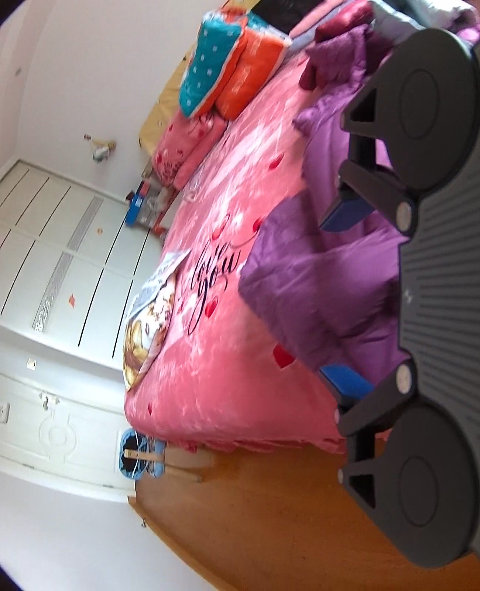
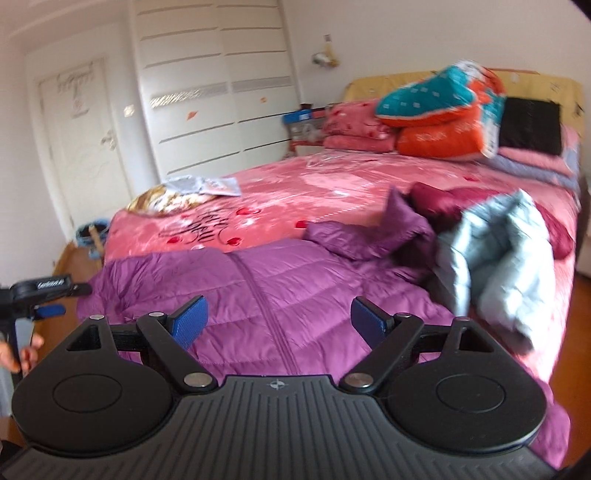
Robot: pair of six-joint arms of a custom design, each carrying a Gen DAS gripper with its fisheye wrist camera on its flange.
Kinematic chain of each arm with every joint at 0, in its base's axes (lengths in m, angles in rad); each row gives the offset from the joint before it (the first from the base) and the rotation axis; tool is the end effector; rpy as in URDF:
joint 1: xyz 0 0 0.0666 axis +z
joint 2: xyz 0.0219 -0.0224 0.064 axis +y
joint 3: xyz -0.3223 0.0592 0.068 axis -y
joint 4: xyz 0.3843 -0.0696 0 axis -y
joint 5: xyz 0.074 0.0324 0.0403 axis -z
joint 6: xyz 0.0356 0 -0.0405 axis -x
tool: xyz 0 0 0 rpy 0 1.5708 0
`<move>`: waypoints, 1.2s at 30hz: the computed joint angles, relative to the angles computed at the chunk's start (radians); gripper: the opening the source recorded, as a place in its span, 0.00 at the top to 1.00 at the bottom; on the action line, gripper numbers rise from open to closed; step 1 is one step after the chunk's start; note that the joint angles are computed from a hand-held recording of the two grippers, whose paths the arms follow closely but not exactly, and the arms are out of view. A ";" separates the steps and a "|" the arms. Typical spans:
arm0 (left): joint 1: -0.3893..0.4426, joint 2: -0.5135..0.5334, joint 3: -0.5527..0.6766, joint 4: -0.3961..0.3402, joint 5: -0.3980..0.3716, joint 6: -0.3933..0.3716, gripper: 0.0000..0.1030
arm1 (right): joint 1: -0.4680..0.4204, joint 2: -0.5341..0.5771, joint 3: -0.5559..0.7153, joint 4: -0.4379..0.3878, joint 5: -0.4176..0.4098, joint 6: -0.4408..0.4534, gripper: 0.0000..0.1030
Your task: Fold large clothes
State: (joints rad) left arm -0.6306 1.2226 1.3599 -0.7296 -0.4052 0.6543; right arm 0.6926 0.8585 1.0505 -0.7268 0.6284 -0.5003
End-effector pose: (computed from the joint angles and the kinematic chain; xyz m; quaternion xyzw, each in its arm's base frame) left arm 0.3674 -0.2514 0.4496 -0.1048 0.8635 -0.1336 0.4750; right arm 0.2663 0.1932 0.4397 0.0730 0.8372 0.0424 0.5404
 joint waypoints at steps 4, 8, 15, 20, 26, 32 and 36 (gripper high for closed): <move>0.025 0.051 0.023 0.027 0.000 -0.073 0.22 | -0.029 0.112 0.069 0.040 -0.068 0.084 0.00; 0.035 0.087 0.031 0.043 -0.007 -0.170 0.22 | -0.057 0.234 0.147 0.073 -0.124 0.161 0.00; 0.095 0.103 0.003 0.024 0.068 -0.170 0.22 | -0.117 0.393 0.264 0.115 -0.236 0.248 0.00; 0.119 0.094 -0.028 0.009 0.058 -0.151 0.22 | -0.158 0.522 0.377 0.133 -0.287 0.343 0.00; 0.106 0.062 -0.074 0.062 -0.018 -0.076 0.22 | -0.209 0.754 0.626 0.035 -0.307 0.396 0.00; 0.098 0.039 -0.124 0.133 -0.055 0.028 0.22 | -0.276 1.004 0.942 -0.193 -0.399 0.374 0.00; 0.092 0.039 -0.142 0.173 -0.082 0.043 0.21 | -0.307 1.125 1.104 -0.416 -0.512 0.449 0.00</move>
State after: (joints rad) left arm -0.5386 1.2612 1.2178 -0.5562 -0.4872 0.6972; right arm 0.3852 1.9837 2.1550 -1.1423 0.1163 -0.0516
